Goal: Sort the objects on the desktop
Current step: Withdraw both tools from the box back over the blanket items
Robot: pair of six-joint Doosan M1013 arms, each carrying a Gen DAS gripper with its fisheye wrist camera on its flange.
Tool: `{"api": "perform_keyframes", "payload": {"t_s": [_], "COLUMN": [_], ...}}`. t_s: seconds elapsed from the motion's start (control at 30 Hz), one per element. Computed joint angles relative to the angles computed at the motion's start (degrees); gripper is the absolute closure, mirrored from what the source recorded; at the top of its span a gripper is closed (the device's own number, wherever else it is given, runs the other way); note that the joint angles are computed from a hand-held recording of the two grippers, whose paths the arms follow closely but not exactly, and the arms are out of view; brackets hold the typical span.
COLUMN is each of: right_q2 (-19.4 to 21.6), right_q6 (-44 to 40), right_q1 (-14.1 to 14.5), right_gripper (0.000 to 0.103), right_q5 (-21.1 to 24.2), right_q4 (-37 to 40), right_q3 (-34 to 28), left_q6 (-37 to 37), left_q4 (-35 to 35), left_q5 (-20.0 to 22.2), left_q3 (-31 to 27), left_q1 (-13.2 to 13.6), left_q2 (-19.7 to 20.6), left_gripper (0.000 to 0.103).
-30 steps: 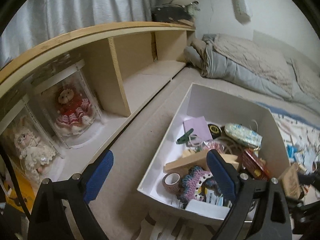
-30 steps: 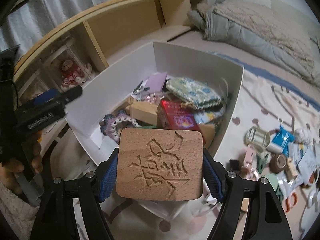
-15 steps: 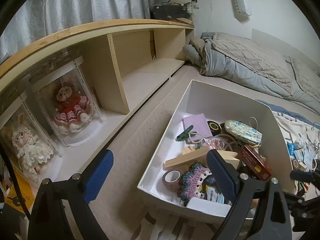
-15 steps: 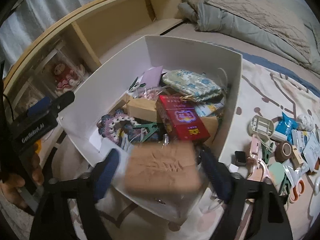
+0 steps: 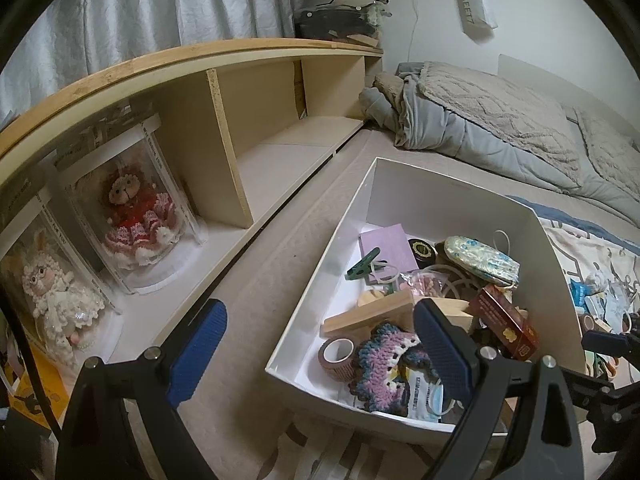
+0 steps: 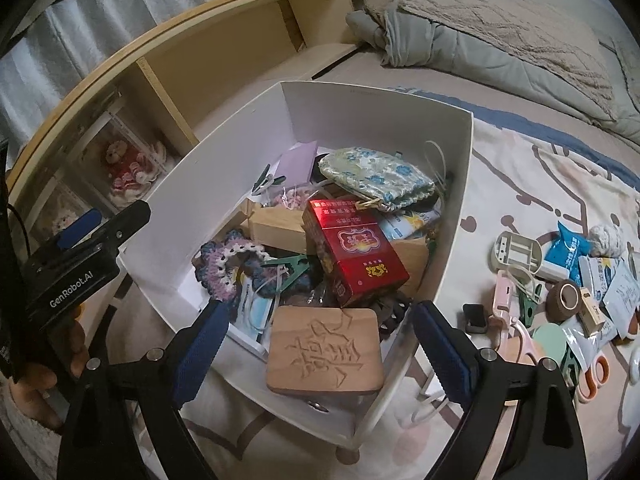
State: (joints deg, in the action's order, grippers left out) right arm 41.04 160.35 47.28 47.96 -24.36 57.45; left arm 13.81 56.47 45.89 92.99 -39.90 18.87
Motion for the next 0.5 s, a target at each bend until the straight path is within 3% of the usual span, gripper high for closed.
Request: {"api": "perform_keyframes", "payload": {"t_s": [0.1, 0.17, 0.5], "right_q2": [-0.66, -0.96, -3.01], "right_q6": [0.66, 1.29, 8.12], "right_q1": [-0.04, 0.14, 0.77], "right_gripper": [0.009, 0.004, 0.0], "right_q5": [-2.18, -2.25, -3.44], "right_q4": [-1.38, -3.61, -14.74], "right_q3": [1.42, 1.97, 5.48], "left_q6": [-0.16, -0.36, -0.25], "left_q4": [0.16, 0.16, 0.1], "left_q5": [0.15, 0.1, 0.12], "left_q3": [0.02, 0.05, -0.33], "left_q1": [-0.11, -0.16, -0.98], "left_q2": [-0.12, -0.22, -0.43], "left_gripper": [0.008, 0.008, 0.008]}}
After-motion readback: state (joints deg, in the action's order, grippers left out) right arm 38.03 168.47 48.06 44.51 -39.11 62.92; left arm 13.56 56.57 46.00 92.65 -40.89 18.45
